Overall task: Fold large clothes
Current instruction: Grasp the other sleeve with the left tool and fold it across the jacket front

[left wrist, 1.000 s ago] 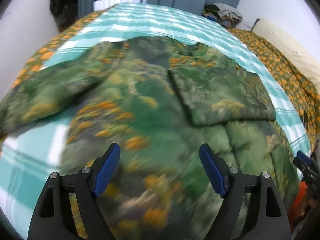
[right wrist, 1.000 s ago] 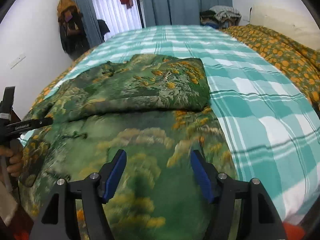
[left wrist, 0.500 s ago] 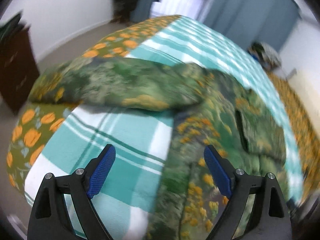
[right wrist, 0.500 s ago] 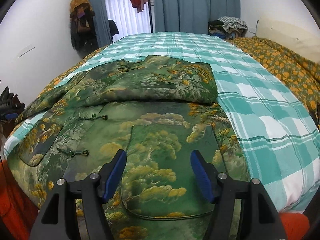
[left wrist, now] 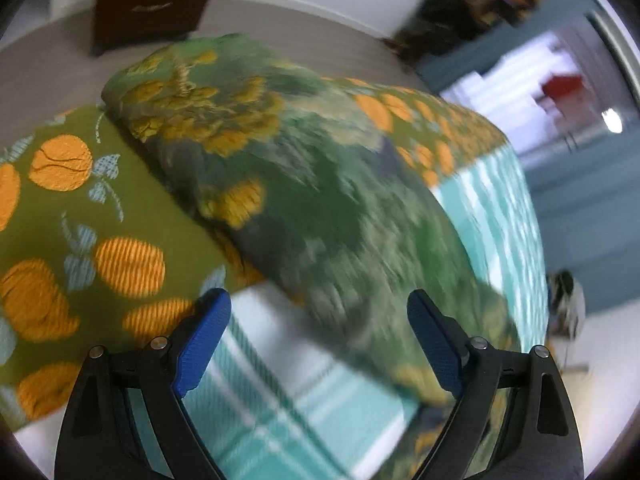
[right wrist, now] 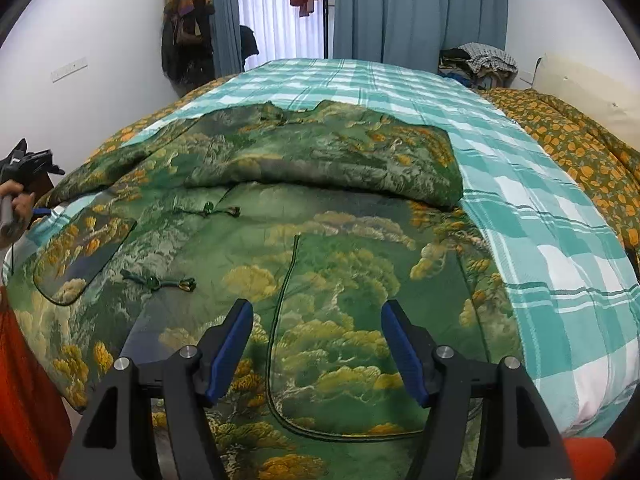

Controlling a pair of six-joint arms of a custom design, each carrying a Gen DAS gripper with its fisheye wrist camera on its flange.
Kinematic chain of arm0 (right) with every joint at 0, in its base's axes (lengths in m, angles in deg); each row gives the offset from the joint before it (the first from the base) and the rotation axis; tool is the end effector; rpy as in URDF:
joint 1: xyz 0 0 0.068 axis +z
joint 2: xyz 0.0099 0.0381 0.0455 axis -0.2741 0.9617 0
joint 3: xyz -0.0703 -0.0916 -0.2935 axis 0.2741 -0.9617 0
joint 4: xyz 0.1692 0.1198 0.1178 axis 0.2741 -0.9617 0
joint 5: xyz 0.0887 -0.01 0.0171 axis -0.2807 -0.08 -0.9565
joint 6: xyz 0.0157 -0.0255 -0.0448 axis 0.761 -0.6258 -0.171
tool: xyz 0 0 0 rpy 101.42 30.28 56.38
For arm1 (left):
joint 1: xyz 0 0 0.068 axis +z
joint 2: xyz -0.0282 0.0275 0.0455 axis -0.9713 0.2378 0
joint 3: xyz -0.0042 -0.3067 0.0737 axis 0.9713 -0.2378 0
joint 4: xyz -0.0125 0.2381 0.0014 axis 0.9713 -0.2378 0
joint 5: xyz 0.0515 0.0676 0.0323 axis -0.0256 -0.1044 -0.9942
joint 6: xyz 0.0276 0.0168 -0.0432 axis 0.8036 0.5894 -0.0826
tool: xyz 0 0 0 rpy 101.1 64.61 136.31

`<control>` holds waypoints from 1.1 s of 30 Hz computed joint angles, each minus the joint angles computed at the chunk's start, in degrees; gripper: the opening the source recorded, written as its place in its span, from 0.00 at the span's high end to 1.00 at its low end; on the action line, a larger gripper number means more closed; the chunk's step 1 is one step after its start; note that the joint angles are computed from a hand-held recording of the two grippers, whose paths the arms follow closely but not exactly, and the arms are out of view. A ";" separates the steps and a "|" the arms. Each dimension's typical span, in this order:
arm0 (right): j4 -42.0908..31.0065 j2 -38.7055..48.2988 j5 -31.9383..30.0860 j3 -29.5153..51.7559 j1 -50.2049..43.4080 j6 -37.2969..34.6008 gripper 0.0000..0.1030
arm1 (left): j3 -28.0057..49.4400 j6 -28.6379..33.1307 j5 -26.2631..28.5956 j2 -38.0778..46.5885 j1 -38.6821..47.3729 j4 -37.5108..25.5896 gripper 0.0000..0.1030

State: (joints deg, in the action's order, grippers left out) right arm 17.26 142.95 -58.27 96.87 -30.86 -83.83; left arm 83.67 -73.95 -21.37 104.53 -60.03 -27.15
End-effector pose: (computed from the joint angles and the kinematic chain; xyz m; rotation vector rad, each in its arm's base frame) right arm 0.2073 -0.0527 0.2660 0.0528 2.3705 -0.1306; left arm 0.4288 0.1128 0.2169 -1.1831 2.2621 -0.6059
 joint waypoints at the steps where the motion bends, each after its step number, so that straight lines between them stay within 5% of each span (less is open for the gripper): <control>1: 0.16 0.26 0.10 -0.07 0.12 0.11 0.34 | 0.54 -0.96 -0.34 0.85 0.18 0.71 0.13; 4: 0.45 1.32 0.54 -0.15 0.22 0.21 0.34 | 2.33 -2.61 -1.10 2.90 0.48 2.55 0.18; 5: 0.49 1.97 0.61 -0.10 0.20 0.43 0.34 | 2.67 -2.29 -1.31 3.09 0.49 2.86 0.28; 7: 0.60 3.01 0.47 0.00 0.16 0.98 0.34 | 5.24 0.92 -2.32 4.10 0.31 0.89 0.68; 10: 0.83 3.77 -0.41 0.42 -0.04 1.61 0.34 | 7.99 7.93 -6.20 2.94 -0.69 -2.73 0.83; 15: 1.62 3.04 -2.44 0.27 -0.62 1.09 0.34 | 14.69 17.60 -14.25 -1.86 -6.76 -7.62 0.88; 23: 1.38 1.31 -5.80 0.55 -3.69 1.29 0.34 | 30.18 39.34 -24.62 -4.56 -28.77 -14.03 0.89; 28: 1.34 0.76 -7.40 0.80 -6.99 0.70 0.34 | 25.05 52.79 -32.12 -3.72 -43.71 -9.30 0.89; 33: 1.05 1.37 -8.87 1.29 -10.18 0.31 0.34 | 25.65 54.21 -33.28 3.06 -50.70 -14.10 0.75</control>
